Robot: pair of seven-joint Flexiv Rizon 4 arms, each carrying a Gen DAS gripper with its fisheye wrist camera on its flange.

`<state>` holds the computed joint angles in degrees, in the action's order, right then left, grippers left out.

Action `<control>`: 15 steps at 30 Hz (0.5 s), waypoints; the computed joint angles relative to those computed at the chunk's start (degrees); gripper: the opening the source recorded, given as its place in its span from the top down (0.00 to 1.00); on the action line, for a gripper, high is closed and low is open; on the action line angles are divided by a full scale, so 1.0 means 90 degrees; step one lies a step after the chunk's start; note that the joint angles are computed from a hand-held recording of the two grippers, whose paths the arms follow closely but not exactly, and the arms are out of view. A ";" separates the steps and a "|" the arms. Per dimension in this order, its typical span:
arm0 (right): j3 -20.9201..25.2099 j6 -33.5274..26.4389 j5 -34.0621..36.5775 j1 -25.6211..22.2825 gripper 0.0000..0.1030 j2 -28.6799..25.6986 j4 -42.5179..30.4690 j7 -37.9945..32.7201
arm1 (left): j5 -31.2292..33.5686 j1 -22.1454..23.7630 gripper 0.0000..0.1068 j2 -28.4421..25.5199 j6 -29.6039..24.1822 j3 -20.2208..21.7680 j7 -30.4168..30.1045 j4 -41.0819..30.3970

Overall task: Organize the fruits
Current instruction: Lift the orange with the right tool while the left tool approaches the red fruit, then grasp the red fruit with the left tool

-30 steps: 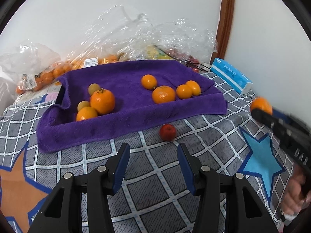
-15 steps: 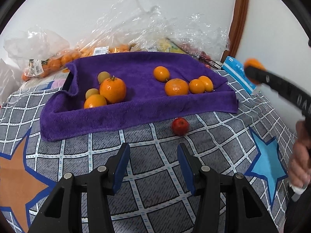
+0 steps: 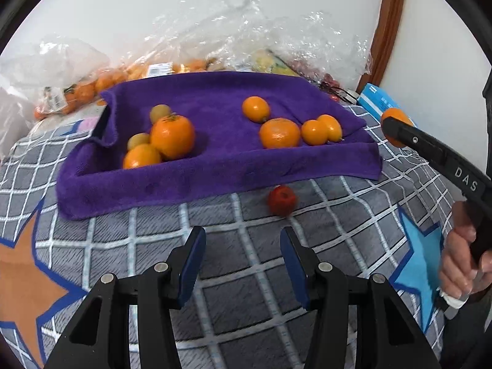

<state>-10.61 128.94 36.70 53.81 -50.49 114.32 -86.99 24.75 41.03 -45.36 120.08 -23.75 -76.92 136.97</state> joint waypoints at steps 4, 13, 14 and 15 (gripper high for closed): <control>0.0067 -0.0064 -0.0022 -0.0184 0.61 -0.0018 -0.0040 0.0153 | -0.0035 -0.0215 0.55 -0.0016 -0.0072 -0.0041 0.0067 -0.0142; 0.0342 0.0308 -0.0146 -0.0436 0.61 -0.0004 0.0034 0.0342 | -0.0161 -0.0483 0.62 -0.0238 -0.0105 -0.0022 0.0128 -0.0406; 0.0358 0.0278 -0.0146 -0.0453 0.61 -0.0002 0.0023 0.0346 | -0.0172 -0.0514 0.62 -0.0226 -0.0172 -0.0022 0.0163 -0.0437; 0.0366 0.0239 -0.0156 -0.0472 0.61 -0.0004 0.0009 0.0352 | -0.0192 -0.0527 0.63 -0.0216 -0.0272 -0.0048 0.0199 -0.0473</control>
